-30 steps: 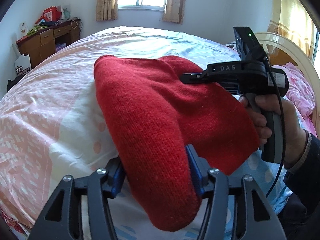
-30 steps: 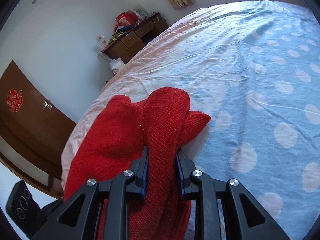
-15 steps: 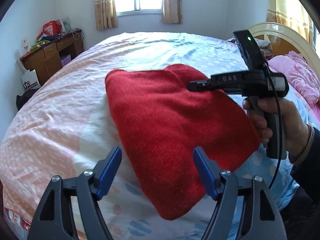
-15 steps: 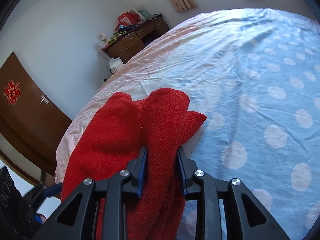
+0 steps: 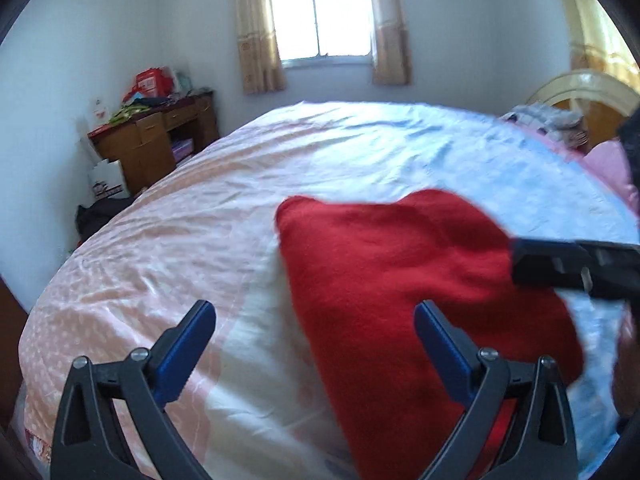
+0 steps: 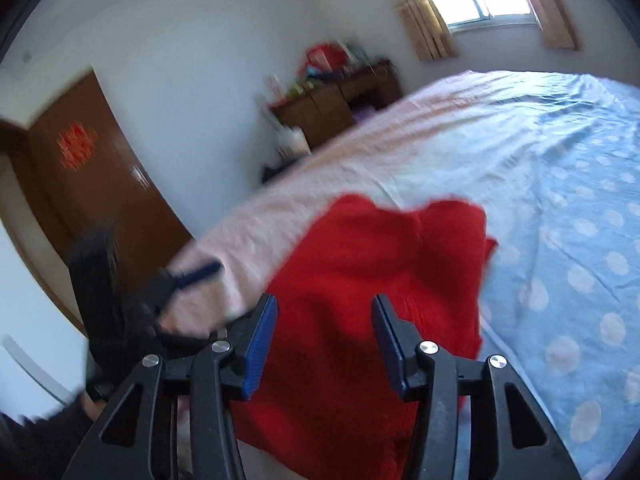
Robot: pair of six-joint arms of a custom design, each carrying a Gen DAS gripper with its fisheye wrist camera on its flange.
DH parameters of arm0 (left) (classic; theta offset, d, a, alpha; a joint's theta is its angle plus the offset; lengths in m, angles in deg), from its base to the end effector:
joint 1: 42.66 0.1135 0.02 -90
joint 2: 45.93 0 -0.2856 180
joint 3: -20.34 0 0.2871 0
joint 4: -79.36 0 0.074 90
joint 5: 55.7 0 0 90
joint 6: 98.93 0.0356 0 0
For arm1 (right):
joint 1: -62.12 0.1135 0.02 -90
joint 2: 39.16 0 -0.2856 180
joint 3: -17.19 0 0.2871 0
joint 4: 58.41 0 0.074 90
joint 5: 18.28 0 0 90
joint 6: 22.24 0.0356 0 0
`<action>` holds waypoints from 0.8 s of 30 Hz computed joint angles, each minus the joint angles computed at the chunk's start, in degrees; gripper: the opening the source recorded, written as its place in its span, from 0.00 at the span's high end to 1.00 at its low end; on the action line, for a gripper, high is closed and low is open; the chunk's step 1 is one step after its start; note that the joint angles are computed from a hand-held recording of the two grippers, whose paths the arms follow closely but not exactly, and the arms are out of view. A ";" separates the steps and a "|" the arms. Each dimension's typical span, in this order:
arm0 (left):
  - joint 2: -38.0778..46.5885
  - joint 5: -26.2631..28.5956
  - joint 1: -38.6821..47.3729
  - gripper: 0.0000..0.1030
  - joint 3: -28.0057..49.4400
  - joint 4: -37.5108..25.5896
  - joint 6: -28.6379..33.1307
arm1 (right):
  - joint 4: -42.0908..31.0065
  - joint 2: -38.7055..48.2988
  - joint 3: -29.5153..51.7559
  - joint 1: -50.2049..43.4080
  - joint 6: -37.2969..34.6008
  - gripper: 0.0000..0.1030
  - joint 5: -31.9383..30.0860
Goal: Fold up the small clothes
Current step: 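Lower the folded sweater onto the bed and open both tools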
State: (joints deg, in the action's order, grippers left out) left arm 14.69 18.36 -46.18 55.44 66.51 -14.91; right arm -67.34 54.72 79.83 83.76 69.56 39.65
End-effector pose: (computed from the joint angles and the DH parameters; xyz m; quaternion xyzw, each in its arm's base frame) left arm 0.2240 -0.0040 0.1715 -0.0795 0.8900 0.0887 0.4401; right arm 0.3317 0.1519 0.1824 -0.2648 0.8386 0.3275 0.3456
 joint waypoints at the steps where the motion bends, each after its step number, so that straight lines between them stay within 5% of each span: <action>1: 1.86 -1.23 -0.36 0.01 0.41 -0.09 -0.37 | -0.98 0.92 0.20 0.56 -0.06 0.51 3.30; 7: 0.60 9.11 6.00 0.00 -6.10 7.63 -2.77 | 7.88 3.96 -4.55 -6.65 5.16 0.54 -8.05; 11: -2.97 11.04 6.41 0.00 -6.77 4.29 -6.67 | 10.58 3.77 -5.88 -8.60 10.24 0.55 -11.91; 18: -22.89 1.83 -2.76 0.00 -3.73 -14.55 -8.93 | 9.53 -17.85 -16.76 -4.19 7.48 0.39 6.71; 24: -28.79 -3.66 -9.32 0.00 -0.48 -20.82 -9.74 | 8.30 -32.06 -21.48 -0.72 2.53 0.27 20.19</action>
State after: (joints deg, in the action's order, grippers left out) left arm -14.10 14.71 -55.50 54.96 45.69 -24.65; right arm -59.04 22.66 58.34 83.04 72.09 59.85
